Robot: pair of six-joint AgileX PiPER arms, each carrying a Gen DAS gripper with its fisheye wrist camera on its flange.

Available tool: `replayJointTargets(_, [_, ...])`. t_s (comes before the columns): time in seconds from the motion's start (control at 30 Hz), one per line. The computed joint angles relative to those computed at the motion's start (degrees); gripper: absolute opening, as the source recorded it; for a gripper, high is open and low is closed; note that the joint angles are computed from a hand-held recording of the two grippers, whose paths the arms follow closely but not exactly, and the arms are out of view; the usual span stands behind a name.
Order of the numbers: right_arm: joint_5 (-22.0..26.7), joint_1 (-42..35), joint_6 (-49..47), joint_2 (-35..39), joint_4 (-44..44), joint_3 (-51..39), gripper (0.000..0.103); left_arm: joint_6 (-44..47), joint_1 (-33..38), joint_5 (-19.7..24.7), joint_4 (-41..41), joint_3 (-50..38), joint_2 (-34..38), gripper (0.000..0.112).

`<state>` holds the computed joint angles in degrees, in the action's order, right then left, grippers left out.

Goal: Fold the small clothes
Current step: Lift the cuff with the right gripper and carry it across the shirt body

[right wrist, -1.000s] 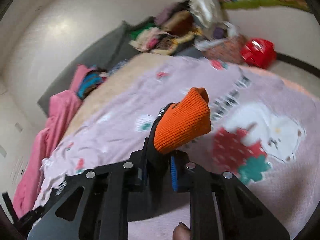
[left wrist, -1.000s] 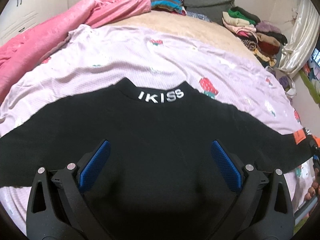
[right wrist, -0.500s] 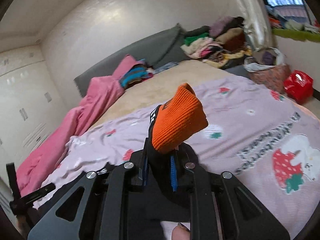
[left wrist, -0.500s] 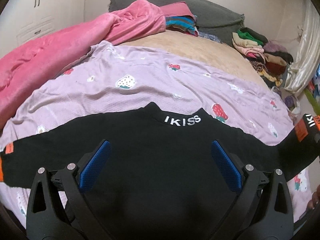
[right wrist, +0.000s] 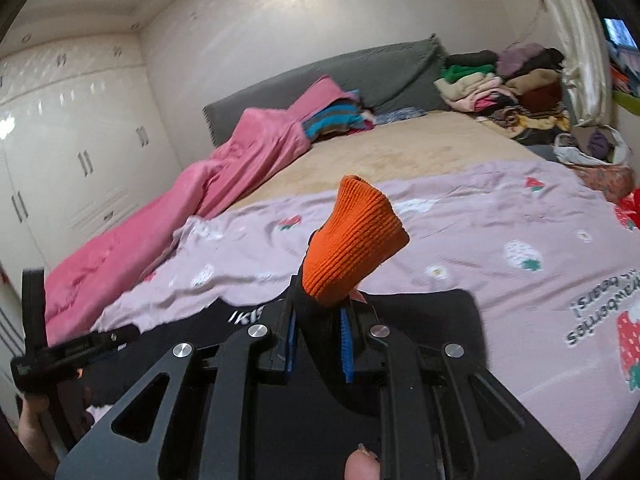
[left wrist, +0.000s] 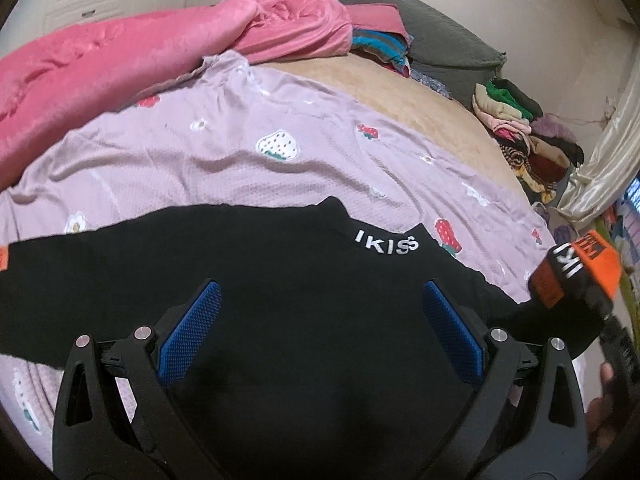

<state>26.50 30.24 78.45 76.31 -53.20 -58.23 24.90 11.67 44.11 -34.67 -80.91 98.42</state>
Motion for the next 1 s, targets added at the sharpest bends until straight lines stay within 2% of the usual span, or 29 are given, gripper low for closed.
replayJointTargets(0.13, [-0.75, 1.73, -1.82, 4.27, 1.14, -1.69, 0.016, 0.43, 1.63, 1.41, -1.67, -0.58, 1.32, 0.094])
replayJointTargets(0.63, [-0.01, 11.33, 0.20, 19.87, -3.27, -8.61, 0.018, 7.52, 7.72, 16.75, -18.41, -4.17, 10.20, 0.094])
replayJointTargets(0.8, [-4.47, 10.33, -9.53, 20.91, 7.43, -8.64, 0.026, 9.15, 8.00, 17.98, -20.72, -3.66, 11.97, 0.092])
replayJointTargets(0.87, [-5.75, 10.42, -15.71, 20.43, 13.99, -7.88, 0.039, 9.51, 8.02, 19.30, -21.36, -3.95, 12.83, 0.092])
replayJointTargets(0.93, [-7.28, 10.12, -22.94, 19.27, 21.60, -6.58, 0.045, 9.87, 7.66, 19.83, -21.55, -3.74, 13.30, 0.092])
replayJointTargets(1.0, [-7.80, 10.27, -26.14, 17.62, 25.38, -5.06, 0.051, 10.25, 6.87, 19.50, -20.69, -3.41, 13.26, 0.090])
